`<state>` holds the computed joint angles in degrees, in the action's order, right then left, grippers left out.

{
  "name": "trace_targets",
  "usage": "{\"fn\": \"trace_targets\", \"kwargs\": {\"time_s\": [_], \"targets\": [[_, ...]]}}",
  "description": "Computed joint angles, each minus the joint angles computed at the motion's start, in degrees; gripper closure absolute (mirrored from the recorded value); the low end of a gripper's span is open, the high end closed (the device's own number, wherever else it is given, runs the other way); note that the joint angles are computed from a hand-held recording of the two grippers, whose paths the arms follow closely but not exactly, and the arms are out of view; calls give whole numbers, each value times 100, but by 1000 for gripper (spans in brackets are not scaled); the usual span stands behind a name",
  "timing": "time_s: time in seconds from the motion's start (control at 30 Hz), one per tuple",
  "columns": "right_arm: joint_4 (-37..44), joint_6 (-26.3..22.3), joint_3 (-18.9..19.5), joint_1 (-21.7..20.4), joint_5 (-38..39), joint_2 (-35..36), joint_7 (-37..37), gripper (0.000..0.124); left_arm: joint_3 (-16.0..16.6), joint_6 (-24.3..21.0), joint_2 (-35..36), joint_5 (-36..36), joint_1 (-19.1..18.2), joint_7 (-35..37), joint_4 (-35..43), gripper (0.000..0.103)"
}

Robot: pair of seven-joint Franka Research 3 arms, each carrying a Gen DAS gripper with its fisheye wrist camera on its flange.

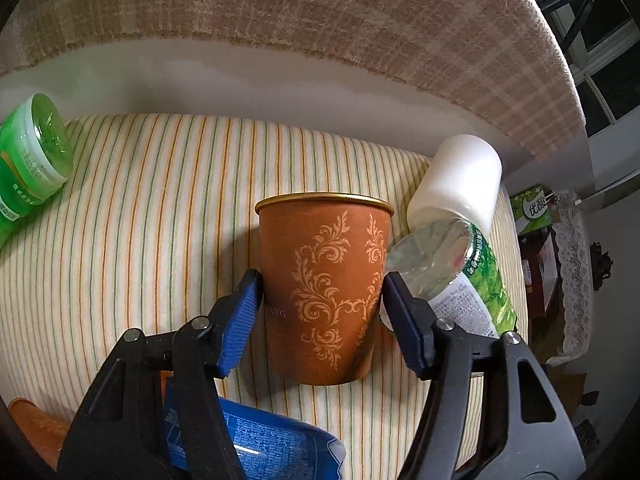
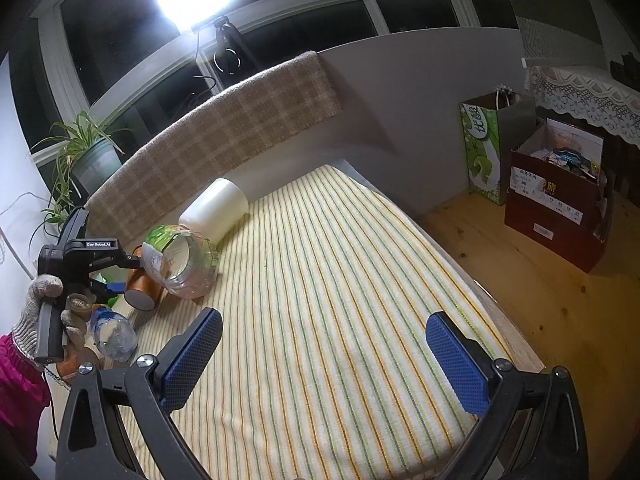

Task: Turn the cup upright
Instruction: 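Lift the orange cup with the left tool and carry it toward the right tool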

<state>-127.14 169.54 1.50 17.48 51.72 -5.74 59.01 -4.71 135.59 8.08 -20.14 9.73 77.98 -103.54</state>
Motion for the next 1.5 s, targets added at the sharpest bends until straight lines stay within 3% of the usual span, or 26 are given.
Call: {"fn": "trace_targets", "kwargs": {"time_s": [0.27,0.53,0.77,1.03,1.2,1.37,1.5], "targets": [[-19,12,0,23,37,-35,-26,21,66,97,-272,137,4,-23,-124,40],[-113,68,-37,208,348,-256,-315,21,211,498,-1176,5,-151,247,-806,40],[-232,51,-79,426,690,-501,-735,21,455,772,-2304,-514,-691,724,-1790,40],[-413,-27,-142,561,819,-732,-948,21,492,1431,-3206,-826,-1391,166,-3098,40],[-515,-102,-164,583,775,-822,-979,21,598,1943,-3399,-1001,-1789,-303,-3748,40],[-592,-191,-157,582,655,-890,-938,21,792,2180,-3334,-1125,-2096,-590,-4041,40],[-651,-200,-154,598,567,-938,-889,21,772,2276,-3254,-943,-2072,-743,-4091,40]]}}
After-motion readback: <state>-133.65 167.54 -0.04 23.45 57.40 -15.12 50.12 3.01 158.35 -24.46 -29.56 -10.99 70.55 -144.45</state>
